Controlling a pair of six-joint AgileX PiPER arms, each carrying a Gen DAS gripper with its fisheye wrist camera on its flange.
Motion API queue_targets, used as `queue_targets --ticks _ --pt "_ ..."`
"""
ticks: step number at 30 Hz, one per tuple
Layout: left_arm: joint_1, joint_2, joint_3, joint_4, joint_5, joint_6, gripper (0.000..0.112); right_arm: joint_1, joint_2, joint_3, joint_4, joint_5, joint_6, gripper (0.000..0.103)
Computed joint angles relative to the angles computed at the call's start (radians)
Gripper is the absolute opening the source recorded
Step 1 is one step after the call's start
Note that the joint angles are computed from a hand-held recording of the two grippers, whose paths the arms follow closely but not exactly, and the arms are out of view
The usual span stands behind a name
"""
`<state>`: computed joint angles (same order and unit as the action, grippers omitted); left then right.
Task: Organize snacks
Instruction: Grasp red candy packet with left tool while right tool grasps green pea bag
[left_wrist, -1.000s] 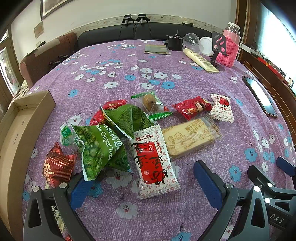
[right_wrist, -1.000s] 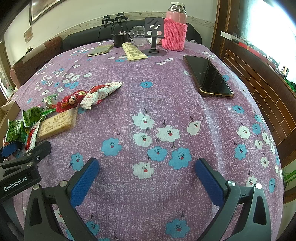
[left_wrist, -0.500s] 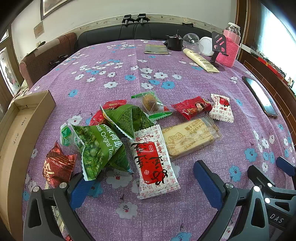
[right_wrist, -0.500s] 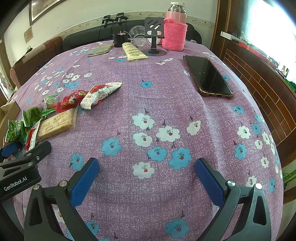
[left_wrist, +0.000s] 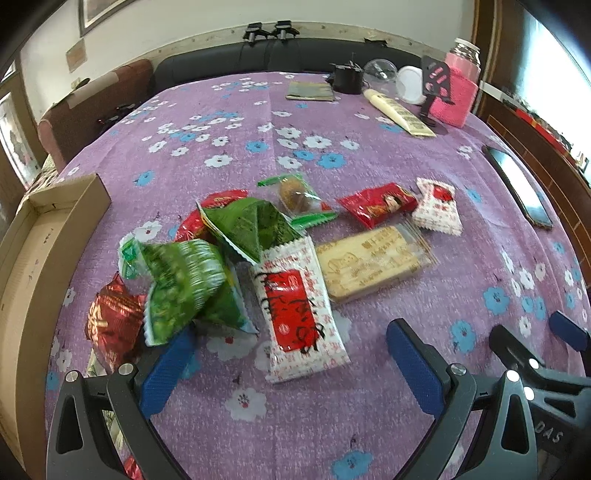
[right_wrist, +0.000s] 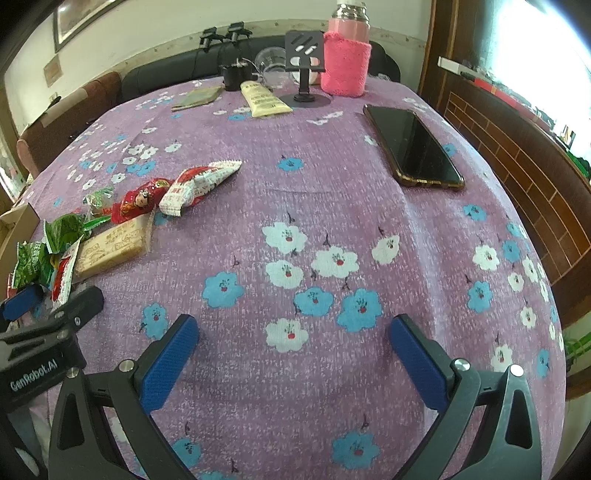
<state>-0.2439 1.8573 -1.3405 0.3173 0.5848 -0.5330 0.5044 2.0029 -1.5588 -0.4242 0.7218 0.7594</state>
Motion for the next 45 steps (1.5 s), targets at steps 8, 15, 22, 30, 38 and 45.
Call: queue_targets --ticks 8,15,22,30,38,45 --pt "0.029 -0.042 0.012 -0.225 0.043 0.279 0.098 0.009 -0.009 0.005 0.008 0.019 -0.001 0.103" --pt "0.131 -0.31 0.204 -0.687 -0.02 0.788 0.081 0.015 -0.024 0.031 -0.013 0.005 0.028 0.103" --pt "0.537 -0.566 0.337 -1.084 0.091 1.262 0.082 0.023 -0.063 0.058 -0.017 0.0 0.034 0.092" --pt "0.781 -0.525 0.395 -1.208 0.207 1.454 0.082 0.131 -0.123 0.051 0.192 -0.156 -0.212 0.091" --pt "0.714 -0.514 0.489 -1.219 0.244 1.566 0.062 0.172 0.113 -0.33 0.486 -0.029 -0.475 0.066" --pt "0.591 -0.445 0.472 -1.16 0.131 1.501 0.062 0.207 0.403 -0.849 0.435 0.268 -0.483 0.066"
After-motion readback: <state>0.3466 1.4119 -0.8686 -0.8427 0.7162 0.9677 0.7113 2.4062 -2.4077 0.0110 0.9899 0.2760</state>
